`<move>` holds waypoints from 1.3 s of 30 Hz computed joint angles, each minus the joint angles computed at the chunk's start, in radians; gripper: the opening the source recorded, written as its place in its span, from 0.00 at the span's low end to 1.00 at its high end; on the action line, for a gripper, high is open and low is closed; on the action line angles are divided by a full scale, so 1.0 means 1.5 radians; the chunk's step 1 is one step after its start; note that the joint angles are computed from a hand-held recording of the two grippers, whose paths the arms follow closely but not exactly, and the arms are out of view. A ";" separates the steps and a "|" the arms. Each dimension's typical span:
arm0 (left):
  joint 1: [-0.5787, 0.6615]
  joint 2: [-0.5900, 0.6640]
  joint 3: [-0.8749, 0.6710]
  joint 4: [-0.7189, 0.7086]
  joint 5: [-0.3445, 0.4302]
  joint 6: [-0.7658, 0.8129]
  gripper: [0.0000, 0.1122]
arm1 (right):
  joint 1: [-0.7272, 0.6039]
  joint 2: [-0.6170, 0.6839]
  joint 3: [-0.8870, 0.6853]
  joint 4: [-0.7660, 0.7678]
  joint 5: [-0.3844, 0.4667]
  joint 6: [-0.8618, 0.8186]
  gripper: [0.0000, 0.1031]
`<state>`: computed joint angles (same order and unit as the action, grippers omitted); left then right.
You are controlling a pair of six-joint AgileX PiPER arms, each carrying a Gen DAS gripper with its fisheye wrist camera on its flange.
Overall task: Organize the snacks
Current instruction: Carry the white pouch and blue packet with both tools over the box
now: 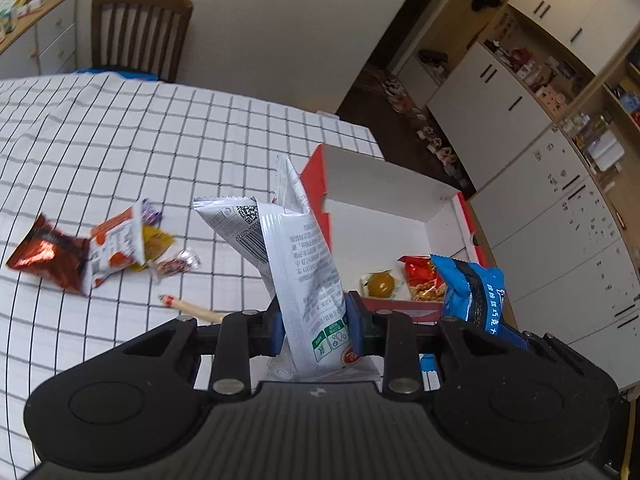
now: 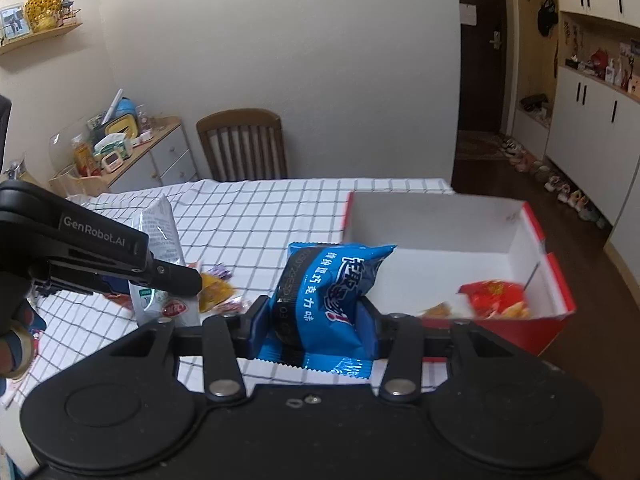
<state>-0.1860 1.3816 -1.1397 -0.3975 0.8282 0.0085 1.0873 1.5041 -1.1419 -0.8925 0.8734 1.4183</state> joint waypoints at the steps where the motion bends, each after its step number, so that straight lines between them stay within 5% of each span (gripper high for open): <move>1: -0.018 0.010 -0.013 0.014 -0.006 -0.015 0.27 | -0.006 -0.006 0.005 -0.002 -0.001 -0.004 0.43; 18: -0.162 0.231 -0.288 0.179 -0.001 -0.180 0.27 | -0.176 -0.073 0.079 -0.008 -0.102 -0.115 0.43; 39: -0.221 0.579 -0.692 0.253 0.171 -0.208 0.27 | -0.368 0.027 0.075 0.109 -0.261 -0.325 0.43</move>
<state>-0.5179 2.2500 -2.1775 -0.0175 1.0849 -0.3042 0.5355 1.5446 -1.0291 -0.7297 0.4824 0.9301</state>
